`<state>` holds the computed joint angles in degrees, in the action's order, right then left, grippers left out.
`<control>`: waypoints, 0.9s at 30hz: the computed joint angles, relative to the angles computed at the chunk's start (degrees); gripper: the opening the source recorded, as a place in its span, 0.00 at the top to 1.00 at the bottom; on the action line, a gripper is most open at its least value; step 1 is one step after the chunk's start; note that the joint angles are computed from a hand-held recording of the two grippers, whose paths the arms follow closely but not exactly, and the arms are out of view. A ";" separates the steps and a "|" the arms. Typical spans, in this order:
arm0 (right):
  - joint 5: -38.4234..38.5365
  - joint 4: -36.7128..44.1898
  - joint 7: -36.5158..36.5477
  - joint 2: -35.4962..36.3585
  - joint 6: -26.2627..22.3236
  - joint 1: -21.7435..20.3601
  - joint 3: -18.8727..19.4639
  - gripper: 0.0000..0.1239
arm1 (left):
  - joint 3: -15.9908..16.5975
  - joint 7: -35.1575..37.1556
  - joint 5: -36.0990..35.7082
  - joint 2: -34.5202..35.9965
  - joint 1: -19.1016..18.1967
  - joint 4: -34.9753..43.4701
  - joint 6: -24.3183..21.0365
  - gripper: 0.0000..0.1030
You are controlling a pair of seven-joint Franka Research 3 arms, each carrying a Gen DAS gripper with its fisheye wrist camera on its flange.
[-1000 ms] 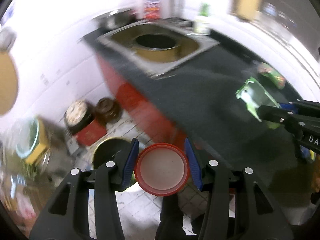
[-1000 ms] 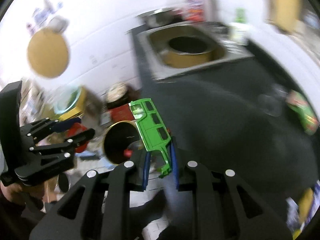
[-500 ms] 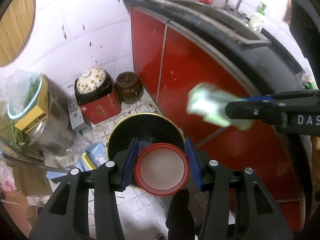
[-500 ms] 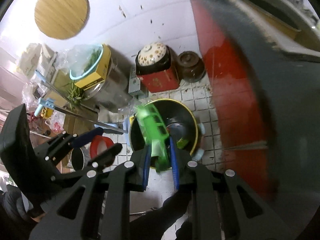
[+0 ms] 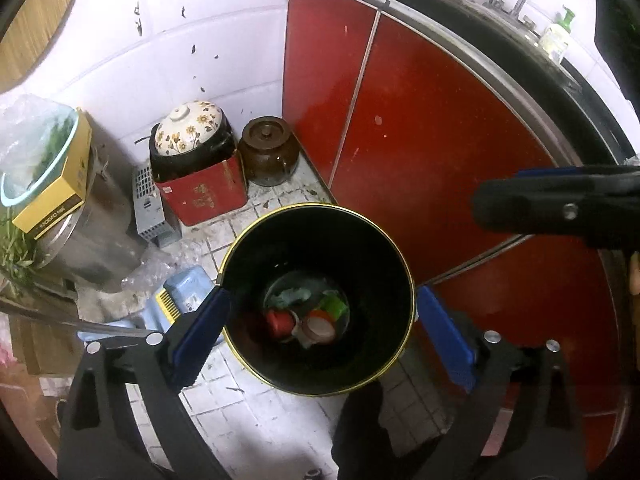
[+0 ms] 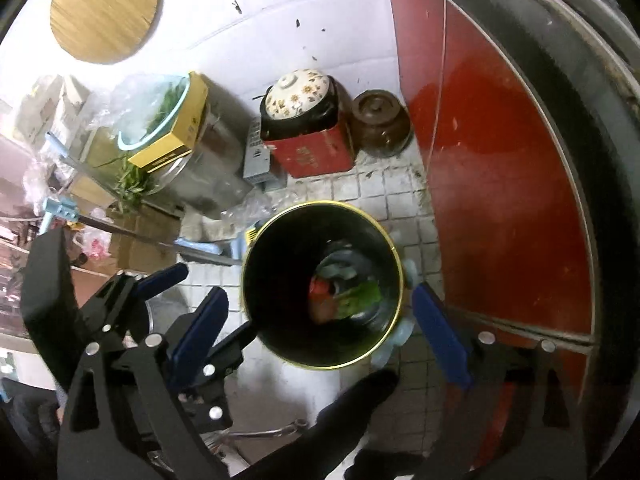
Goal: Collect trash
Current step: 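Open both tools to drop the lid and toy car into the bin, then swing both tools back up over the counter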
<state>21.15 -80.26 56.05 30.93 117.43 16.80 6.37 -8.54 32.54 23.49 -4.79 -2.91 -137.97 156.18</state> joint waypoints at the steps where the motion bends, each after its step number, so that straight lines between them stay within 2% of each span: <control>1: 0.77 -0.65 -0.44 -0.77 0.20 -0.40 0.23 0.28 | -0.06 0.12 0.13 -0.66 -0.06 -0.16 -0.51 0.11; 6: 2.21 -2.49 -1.24 -4.31 -0.82 -1.18 0.25 0.28 | -0.52 0.85 0.29 -3.60 -0.38 0.21 -4.14 0.11; 10: 3.65 -4.84 -1.75 -9.13 -1.52 -2.35 -0.35 0.28 | -1.30 3.24 -0.70 -5.98 -1.50 3.27 -10.12 0.11; 12: 4.64 -6.41 -1.86 -12.78 -1.76 -3.70 -1.25 0.27 | -2.02 5.12 -1.16 -6.10 -2.47 6.60 -14.34 0.11; 14: 5.45 -8.29 -2.34 -16.27 -0.99 -4.99 -2.23 0.27 | -2.25 7.99 -2.67 -5.72 -3.68 9.82 -16.62 0.11; 15: 5.95 -9.23 -2.63 -18.40 -0.43 -5.96 -2.99 0.27 | -2.83 9.58 -2.87 -4.76 -4.47 12.90 -18.52 0.11; 20: 5.39 -14.45 -1.76 -27.41 5.51 -10.22 -7.07 0.24 | -4.94 18.35 -3.85 1.88 -8.54 26.73 -20.99 0.10; 27: -2.12 -21.96 8.08 -37.50 14.58 -18.10 -12.54 0.24 | -8.90 36.53 -8.68 20.50 -16.54 56.14 -24.23 0.09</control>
<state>19.03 -102.22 64.14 -6.56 132.01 -1.31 -6.17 -17.44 69.07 14.81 15.71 -19.46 -81.82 131.94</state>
